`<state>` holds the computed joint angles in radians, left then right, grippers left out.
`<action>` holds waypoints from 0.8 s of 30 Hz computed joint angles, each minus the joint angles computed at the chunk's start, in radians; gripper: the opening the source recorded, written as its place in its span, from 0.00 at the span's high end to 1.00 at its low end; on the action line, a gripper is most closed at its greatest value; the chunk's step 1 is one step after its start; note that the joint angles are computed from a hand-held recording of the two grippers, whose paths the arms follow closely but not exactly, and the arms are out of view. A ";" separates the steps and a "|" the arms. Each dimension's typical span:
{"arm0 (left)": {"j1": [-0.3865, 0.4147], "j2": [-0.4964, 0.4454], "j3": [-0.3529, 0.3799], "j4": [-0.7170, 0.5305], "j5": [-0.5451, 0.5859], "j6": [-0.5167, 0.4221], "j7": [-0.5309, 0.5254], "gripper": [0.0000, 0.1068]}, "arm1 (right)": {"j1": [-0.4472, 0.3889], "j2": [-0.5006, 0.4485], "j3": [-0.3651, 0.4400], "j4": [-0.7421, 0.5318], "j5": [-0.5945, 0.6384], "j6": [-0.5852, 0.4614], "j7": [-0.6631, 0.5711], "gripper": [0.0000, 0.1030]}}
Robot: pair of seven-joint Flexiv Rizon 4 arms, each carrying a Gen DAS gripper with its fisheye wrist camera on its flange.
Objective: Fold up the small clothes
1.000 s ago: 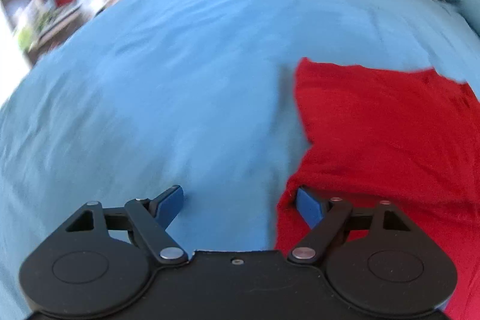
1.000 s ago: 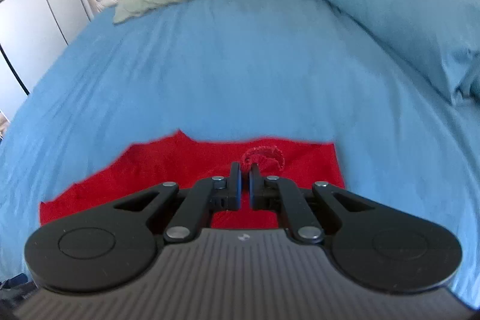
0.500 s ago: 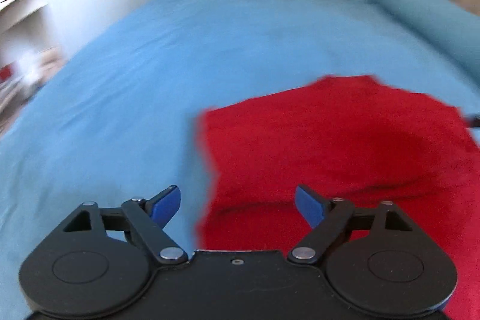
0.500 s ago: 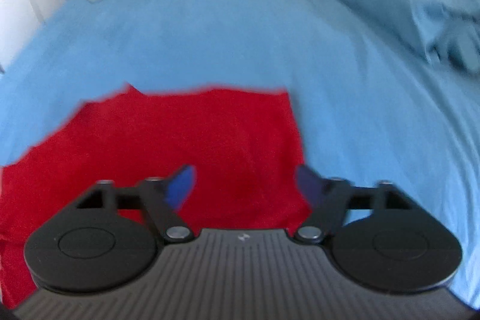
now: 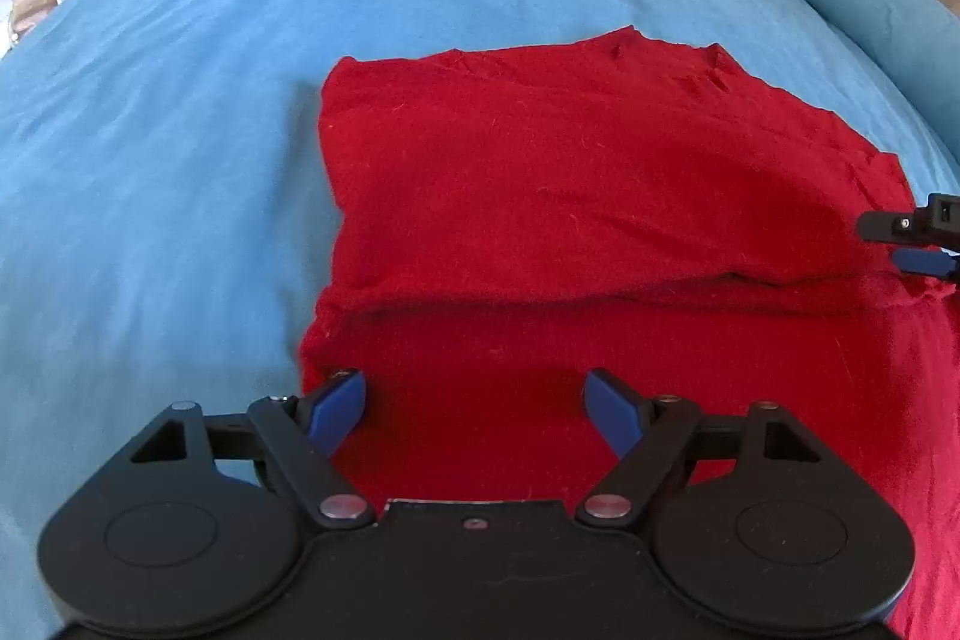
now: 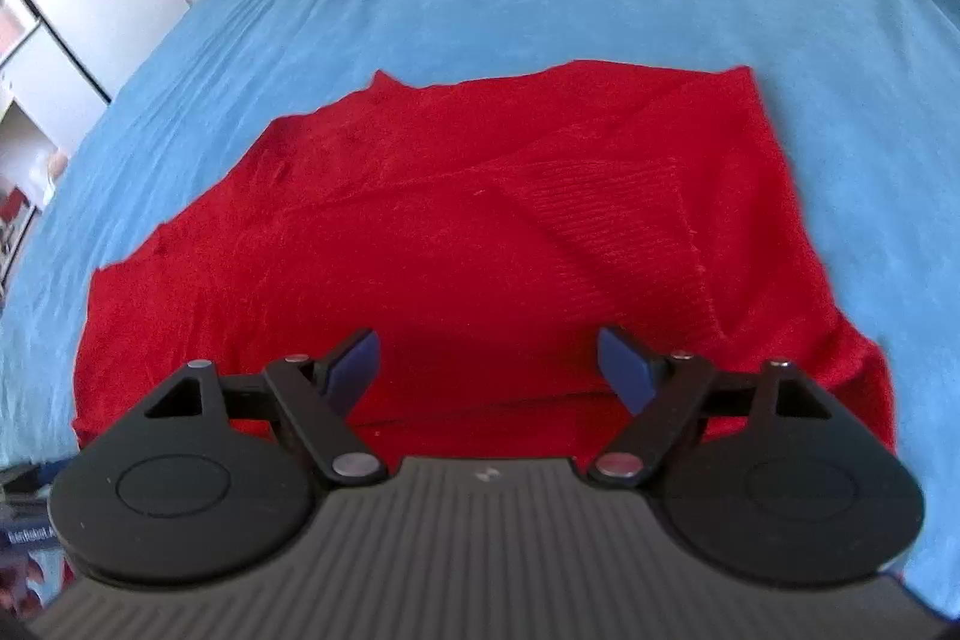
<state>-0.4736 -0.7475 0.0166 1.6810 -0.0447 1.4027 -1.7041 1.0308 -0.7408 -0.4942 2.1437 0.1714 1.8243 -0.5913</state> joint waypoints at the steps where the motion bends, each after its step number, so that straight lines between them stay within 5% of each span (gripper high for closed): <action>1: 0.004 0.006 -0.005 0.002 0.002 0.011 0.005 0.23 | 0.014 0.013 -0.018 0.000 -0.006 -0.026 -0.003 0.07; 4: -0.024 0.013 0.023 -0.019 0.033 0.091 0.017 0.16 | 0.095 0.004 -0.106 -0.001 -0.017 -0.017 -0.003 0.03; 7: 0.013 -0.039 -0.026 -0.109 0.016 0.126 0.075 0.08 | 0.051 -0.012 -0.086 -0.050 -0.048 -0.010 -0.046 0.01; 13: 0.002 -0.220 0.006 -0.353 -0.065 0.018 0.088 0.08 | -0.023 -0.106 -0.061 -0.174 -0.084 -0.089 -0.025 0.01; 15: 0.011 -0.268 0.003 -0.418 -0.085 -0.057 0.075 0.09 | -0.033 -0.137 -0.058 -0.176 -0.082 -0.039 -0.008 0.00; 20: 0.011 -0.282 0.004 -0.439 -0.057 -0.062 0.085 0.06 | -0.060 -0.108 -0.029 -0.166 -0.108 -0.033 -0.071 0.00; 24: -0.030 -0.197 0.062 -0.337 -0.049 -0.006 0.034 0.09 | 0.018 -0.045 -0.091 -0.076 -0.034 0.035 -0.092 0.00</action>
